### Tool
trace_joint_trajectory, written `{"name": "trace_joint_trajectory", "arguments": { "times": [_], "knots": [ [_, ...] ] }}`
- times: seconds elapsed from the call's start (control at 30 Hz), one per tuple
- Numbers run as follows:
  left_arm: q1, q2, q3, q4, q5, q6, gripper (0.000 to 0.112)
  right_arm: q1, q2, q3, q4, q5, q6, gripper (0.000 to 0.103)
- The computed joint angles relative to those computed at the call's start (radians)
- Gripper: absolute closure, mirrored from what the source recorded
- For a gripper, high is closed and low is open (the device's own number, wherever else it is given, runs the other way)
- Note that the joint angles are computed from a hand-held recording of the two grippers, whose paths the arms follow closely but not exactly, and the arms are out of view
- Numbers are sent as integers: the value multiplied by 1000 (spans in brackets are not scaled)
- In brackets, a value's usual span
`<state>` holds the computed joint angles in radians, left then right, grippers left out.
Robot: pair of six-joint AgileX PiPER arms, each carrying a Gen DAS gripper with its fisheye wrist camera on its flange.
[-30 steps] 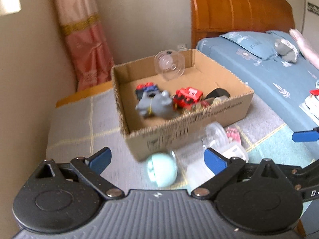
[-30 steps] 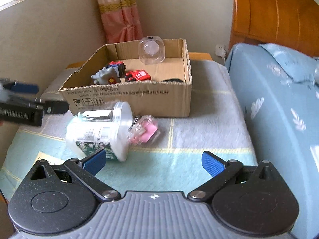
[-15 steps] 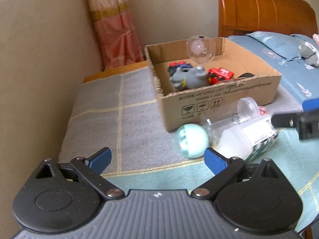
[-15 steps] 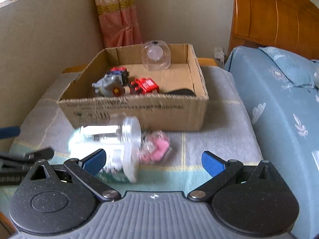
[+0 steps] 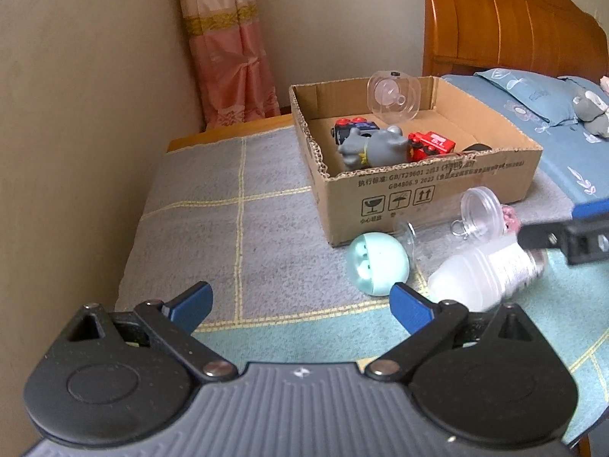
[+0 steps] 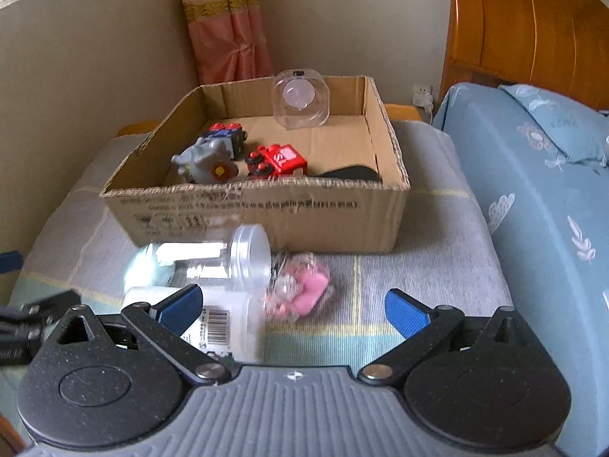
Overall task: Organize rigid objects
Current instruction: 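Move the right gripper to the white plastic bottle and close on it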
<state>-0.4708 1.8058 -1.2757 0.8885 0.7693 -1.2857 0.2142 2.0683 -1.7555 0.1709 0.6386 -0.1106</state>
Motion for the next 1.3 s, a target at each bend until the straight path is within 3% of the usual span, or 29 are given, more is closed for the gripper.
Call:
{"name": "trace_joint_trajectory", "arguments": {
  "times": [0.3,0.5,0.63,0.77,0.93,1.07,1.2,1.3],
  "knots": [
    [-10,-24,23,32,2,-34,13,-6,-107,153,76,8,-90,0],
    [-8,-43,49,49,0,-65,13,60,-86,159,66,-8,-98,0],
    [-8,-53,64,56,-8,-65,12,121,-78,207,-23,-84,-25,0],
    [-10,-50,70,59,-27,-51,10,154,-47,186,-83,-50,27,0],
    [16,-36,69,37,-103,10,10,148,-29,187,-233,-73,171,0],
    [46,-4,59,6,-184,87,10,102,-21,190,-201,-63,160,0],
    [72,47,41,-11,-259,158,10,95,-35,232,-217,-109,148,0],
    [97,87,17,-60,-297,216,19,88,-41,243,-194,-119,111,0]
  ]
}}
